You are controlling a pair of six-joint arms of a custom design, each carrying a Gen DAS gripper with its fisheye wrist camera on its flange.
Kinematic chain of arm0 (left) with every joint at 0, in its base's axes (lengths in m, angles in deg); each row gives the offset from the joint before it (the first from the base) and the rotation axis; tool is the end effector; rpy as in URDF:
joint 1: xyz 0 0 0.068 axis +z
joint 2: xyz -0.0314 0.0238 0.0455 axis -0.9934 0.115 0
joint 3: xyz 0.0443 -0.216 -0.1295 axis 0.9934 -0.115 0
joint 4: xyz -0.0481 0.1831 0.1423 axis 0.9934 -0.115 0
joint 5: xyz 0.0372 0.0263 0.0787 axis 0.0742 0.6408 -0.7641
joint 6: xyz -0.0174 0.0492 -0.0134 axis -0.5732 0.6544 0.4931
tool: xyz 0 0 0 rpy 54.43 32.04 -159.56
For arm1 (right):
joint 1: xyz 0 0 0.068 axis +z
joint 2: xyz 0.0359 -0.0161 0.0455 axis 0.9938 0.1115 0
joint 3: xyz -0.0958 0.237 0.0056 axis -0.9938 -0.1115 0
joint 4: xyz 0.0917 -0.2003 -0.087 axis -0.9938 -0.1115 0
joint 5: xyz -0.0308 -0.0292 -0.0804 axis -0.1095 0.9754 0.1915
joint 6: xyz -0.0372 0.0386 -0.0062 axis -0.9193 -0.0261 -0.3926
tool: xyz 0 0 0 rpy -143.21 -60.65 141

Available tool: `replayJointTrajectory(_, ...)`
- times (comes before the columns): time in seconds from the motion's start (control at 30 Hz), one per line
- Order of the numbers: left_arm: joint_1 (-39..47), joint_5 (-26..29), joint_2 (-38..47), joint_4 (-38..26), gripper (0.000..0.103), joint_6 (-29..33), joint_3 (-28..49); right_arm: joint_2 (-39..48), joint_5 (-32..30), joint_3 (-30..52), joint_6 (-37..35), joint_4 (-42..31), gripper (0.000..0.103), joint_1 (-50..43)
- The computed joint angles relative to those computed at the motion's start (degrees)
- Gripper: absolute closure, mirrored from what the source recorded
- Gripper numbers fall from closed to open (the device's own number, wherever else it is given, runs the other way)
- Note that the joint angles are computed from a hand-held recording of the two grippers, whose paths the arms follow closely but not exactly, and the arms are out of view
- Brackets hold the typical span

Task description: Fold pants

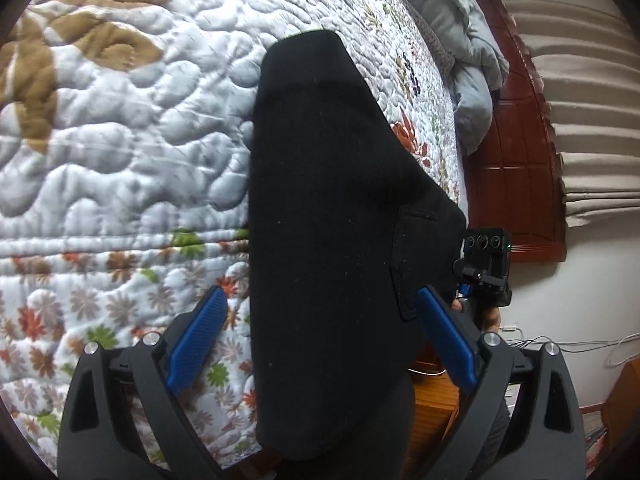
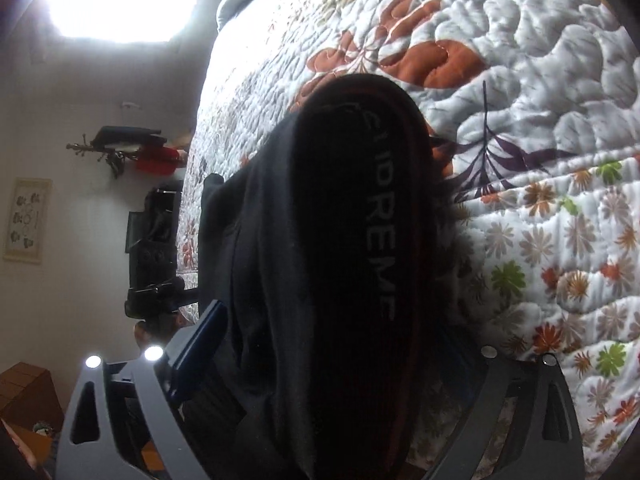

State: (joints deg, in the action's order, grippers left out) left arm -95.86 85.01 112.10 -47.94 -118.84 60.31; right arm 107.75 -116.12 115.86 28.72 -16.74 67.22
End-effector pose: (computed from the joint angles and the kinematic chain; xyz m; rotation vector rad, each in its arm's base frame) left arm 0.2388 -0.0785 0.2202 -0.2970 2.6954 -1.3188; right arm 0.2832 -0.0549 0.1983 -0.1235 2.7746 1.3671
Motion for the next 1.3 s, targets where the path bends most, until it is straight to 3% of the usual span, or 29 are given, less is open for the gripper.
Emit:
replayJointTrajectory(0.1,-2.0,-2.4,-0.1,0.9,0.012,-0.9,0.5,-2.5,0.9,-1.6,1.4,1.8,0.015,0.8)
replayJointTrajectory(0.13,-2.8,-3.3,0.0,0.7,0.036,-0.8,1.1,-3.5,1.7,-2.5,2.0,2.7,0.028,0.8)
replayJointTrajectory(0.17,-3.8,-5.4,0.8,-1.4,0.047,0.6,2.7,-4.1,2.1,-3.1,2.1,3.2,0.037,0.9)
replayJointTrajectory(0.23,-5.3,-8.5,1.4,-3.1,0.053,0.6,4.0,-5.9,1.6,-4.4,2.5,4.0,0.060,1.3)
replayJointTrajectory(0.33,-5.7,-9.7,0.8,-2.9,0.065,0.0,4.0,-10.4,2.0,-5.0,4.2,5.0,0.070,3.0)
replayJointTrajectory(0.43,-5.9,-10.8,-1.8,-3.2,0.073,0.0,3.9,-12.9,2.5,-4.0,5.2,4.6,0.073,3.8)
replayJointTrajectory(0.57,-4.3,-10.4,-2.7,-5.2,0.074,1.1,6.1,-16.0,2.1,-0.7,9.6,3.9,0.074,7.6)
replayJointTrajectory(0.8,8.4,-7.4,-2.5,-17.7,0.074,14.0,14.9,-12.5,1.3,9.7,20.8,9.1,0.074,17.6)
replayJointTrajectory(0.9,17.1,-6.7,1.2,-25.0,0.074,22.9,22.0,-6.7,2.1,17.5,29.2,14.7,0.074,25.0)
replayJointTrajectory(1.07,30.6,-5.4,11.9,-35.1,0.074,35.3,35.8,5.7,3.1,32.1,36.6,19.0,0.074,33.5)
replayJointTrajectory(1.3,44.3,-4.8,33.4,-47.7,0.074,46.8,59.5,28.8,4.2,61.8,42.8,14.6,0.074,41.6)
